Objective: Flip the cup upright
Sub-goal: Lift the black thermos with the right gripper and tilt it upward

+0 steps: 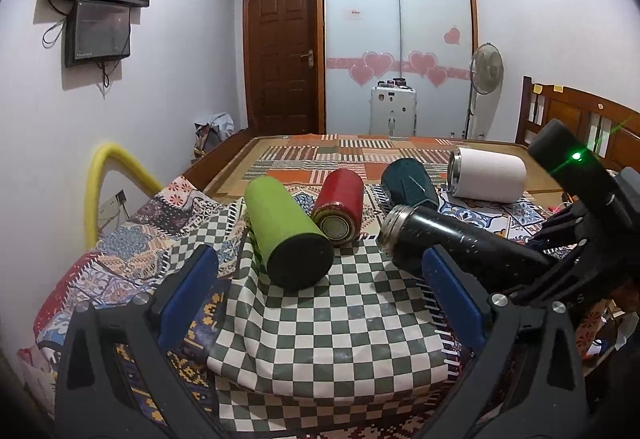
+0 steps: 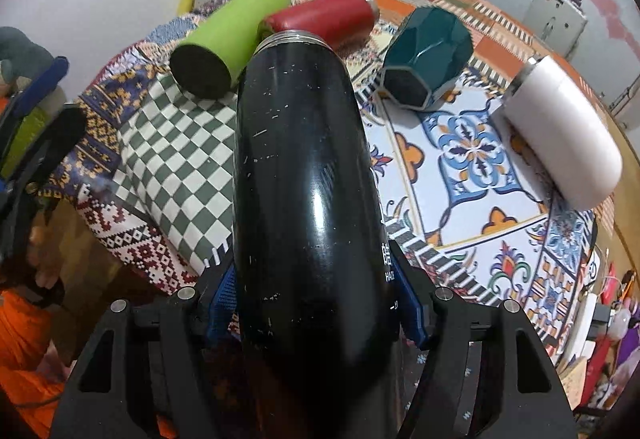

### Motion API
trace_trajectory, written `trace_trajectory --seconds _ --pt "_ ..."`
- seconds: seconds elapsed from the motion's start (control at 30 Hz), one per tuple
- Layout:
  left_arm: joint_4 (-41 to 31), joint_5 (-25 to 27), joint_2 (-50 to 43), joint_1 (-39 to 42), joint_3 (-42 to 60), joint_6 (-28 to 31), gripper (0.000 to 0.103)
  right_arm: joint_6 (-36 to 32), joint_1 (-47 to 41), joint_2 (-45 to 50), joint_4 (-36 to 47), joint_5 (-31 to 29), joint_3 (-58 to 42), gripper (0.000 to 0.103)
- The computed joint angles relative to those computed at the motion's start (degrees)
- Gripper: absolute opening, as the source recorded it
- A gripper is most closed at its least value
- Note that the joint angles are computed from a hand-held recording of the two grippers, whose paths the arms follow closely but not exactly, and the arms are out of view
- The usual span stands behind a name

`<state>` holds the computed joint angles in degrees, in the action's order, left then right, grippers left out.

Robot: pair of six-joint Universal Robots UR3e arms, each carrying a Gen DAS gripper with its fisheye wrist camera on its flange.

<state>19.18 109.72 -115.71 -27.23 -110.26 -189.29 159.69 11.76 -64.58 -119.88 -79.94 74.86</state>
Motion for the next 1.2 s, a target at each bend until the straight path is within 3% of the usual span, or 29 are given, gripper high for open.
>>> trace_trajectory --seconds 0.43,0.6,0.77,0.97,1.13,1.2 --pt "-1.6 -1.7 -2.3 0.4 2.5 -0.5 0.103 -0.9 1.0 4.6 1.6 -1.9 -7.1 0.063" --pt "-5.0 -1.0 -1.5 -0.1 4.3 -1.0 0.103 -1.8 0.7 -0.3 -3.0 -1.9 -2.3 0.066" --pt "-9.6 0.1 -1.6 -1.9 8.4 -0.4 0.103 -2.1 -1.8 -7.9 -11.6 -0.5 8.6 0.066" --pt "-19.3 1.0 -6.1 -4.6 20.3 0.6 0.103 -1.4 -6.0 -17.0 -25.1 -0.3 22.5 0.067" --pt "-35.1 -2.2 -13.0 -5.0 37.0 -0.5 0.103 -0.6 -12.6 -23.4 -33.5 3.8 32.5 0.073" --pt "-43.1 -3.5 -16.7 -5.0 45.2 -1.1 0.098 -0.5 -14.5 -24.6 -35.5 5.0 34.6 0.073"
